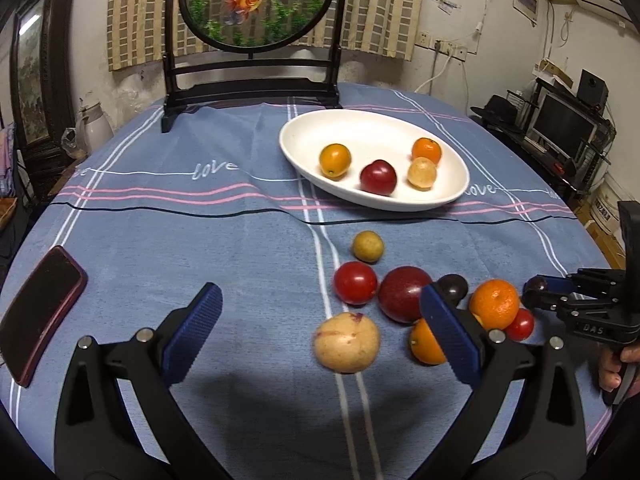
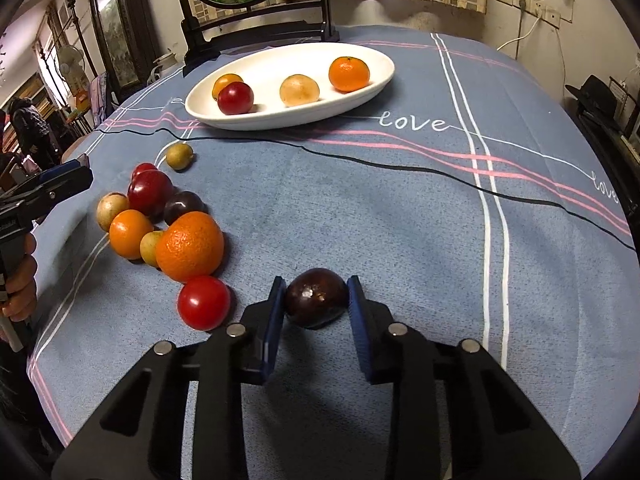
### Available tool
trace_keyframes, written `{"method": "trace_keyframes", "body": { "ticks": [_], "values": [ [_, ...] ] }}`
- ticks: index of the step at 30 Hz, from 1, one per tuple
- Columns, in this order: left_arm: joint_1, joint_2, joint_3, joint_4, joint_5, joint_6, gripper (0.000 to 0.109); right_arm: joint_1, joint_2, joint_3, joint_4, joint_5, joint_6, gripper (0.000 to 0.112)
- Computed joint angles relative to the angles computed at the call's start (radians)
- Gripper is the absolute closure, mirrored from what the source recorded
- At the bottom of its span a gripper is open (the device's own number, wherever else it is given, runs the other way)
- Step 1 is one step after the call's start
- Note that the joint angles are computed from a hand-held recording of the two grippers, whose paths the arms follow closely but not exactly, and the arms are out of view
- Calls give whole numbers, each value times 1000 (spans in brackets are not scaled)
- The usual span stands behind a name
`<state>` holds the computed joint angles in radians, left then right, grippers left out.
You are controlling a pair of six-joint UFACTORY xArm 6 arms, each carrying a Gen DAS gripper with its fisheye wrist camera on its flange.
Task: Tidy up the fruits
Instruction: 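Grasp the dark plum with the right tool while the left tool grasps the potato-like fruit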
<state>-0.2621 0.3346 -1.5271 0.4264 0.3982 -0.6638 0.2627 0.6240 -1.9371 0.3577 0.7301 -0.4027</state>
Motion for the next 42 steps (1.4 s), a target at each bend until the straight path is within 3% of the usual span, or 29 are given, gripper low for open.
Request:
{"method": "trace_keyframes", "body": {
  "ticks": [4, 7, 13, 15, 17, 29, 34, 42],
  "values": [
    [9, -6, 8, 11, 7, -18, 8, -7, -6, 9, 28, -13, -2, 81],
    [10, -15, 30, -94, -21, 106, 9, -9, -8, 13, 32, -17, 6, 81],
    [-17, -31, 73, -266, -47, 374, 28, -9, -4, 7, 23, -10, 14, 81],
    [-23, -28, 73, -291, -36, 411, 34, -10, -1, 2, 20, -5, 18, 81],
    [-27, -23, 66, -294, -17, 419, 41, -10, 0, 1, 18, -3, 20, 81],
    [-25, 5, 28, -311, 47, 406, 41, -9, 0, 0, 15, -1, 21, 81],
    [-31, 22, 0, -341, 84, 438, 59, -10, 0, -1, 16, 0, 21, 81],
    [-32, 51, -45, -346, 138, 430, 62, -10, 0, -1, 15, 0, 21, 81]
  ]
}}
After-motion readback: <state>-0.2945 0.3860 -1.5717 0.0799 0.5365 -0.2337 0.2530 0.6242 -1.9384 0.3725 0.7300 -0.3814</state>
